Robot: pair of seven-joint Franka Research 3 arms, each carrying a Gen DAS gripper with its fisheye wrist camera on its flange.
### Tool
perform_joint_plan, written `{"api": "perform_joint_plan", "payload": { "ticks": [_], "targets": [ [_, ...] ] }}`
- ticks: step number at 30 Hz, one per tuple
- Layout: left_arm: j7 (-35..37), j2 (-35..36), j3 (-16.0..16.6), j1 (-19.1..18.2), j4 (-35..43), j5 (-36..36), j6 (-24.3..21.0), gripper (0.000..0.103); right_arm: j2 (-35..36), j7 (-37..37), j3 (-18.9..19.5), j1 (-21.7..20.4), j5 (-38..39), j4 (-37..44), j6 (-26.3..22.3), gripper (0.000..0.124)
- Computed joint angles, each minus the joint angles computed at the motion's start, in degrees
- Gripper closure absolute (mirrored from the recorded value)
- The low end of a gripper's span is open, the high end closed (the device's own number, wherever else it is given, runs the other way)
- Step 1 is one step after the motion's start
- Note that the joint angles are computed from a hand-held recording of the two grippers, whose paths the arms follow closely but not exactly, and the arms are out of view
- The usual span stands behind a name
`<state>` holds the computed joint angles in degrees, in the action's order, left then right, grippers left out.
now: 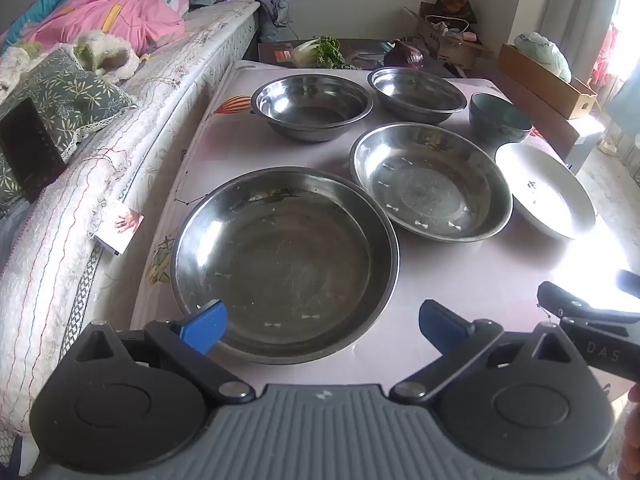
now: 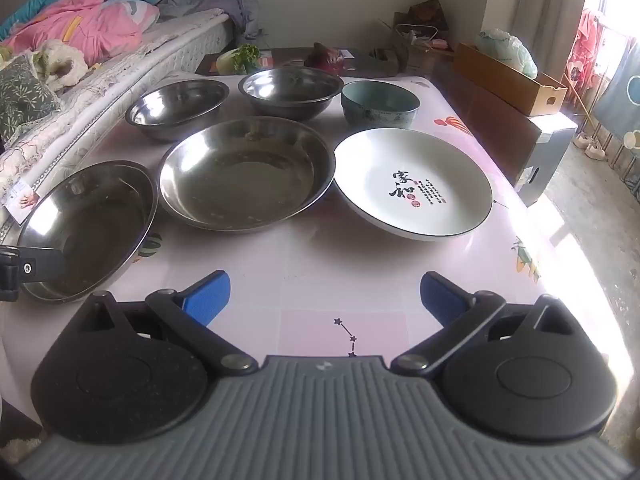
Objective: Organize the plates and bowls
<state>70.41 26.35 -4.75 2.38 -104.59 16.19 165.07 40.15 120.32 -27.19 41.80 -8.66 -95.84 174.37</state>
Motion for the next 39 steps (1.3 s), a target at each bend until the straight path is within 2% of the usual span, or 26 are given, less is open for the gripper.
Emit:
{"api": "perform_joint_plan", "payload": {
  "ticks": [6, 9, 13, 15, 20, 31, 39],
  "targets": [
    [-0.46, -0.03, 0.36, -0.4, 0.14, 0.42, -0.44, 0.0, -0.43, -0.54, 1.08, -1.19, -0.06, 0.4, -1.05, 0.022],
    [-3.02, 0.82, 1.22, -2.63, 0.79, 1.91, -0.68, 0.0, -0.58, -0.39, 1.26, -1.37, -0.31, 0.04, -0.99, 0.022],
    [-0.72, 0.08, -0.97, -0.51, -0.39, 0.43, -0.4, 0.0, -1.23, -0.26, 1.6, -1.61, -0.75, -0.23, -1.62, 0.022],
    [3.76, -1.46, -3.85, 2.6, -1.98, -2.34, -0.73, 0.0, -1.28, -0.21, 2.07, -2.1, -0.98, 0.06, -2.1, 0.022],
    [4.9, -1.98, -2.81, 1.64, -2.54, -3.24, -0.55, 0.0, -1.26, 0.48, 2.31, -2.31, -2.0, 0.24, -2.35, 0.022],
    [6.57, -1.92, -3.02, 2.19, -2.8, -5.49, -0.21, 0.0, -1.05, 1.5, 2.95, -2.58, -3.44, 1.02, -3.25, 0.022],
    [5.33, -1.63, -1.63, 1.03, -2.47, -4.35, -0.38, 0.0, -1.22, 1.63, 4.63, -3.98, -4.0, 1.57, -4.0, 0.022]
  ]
}}
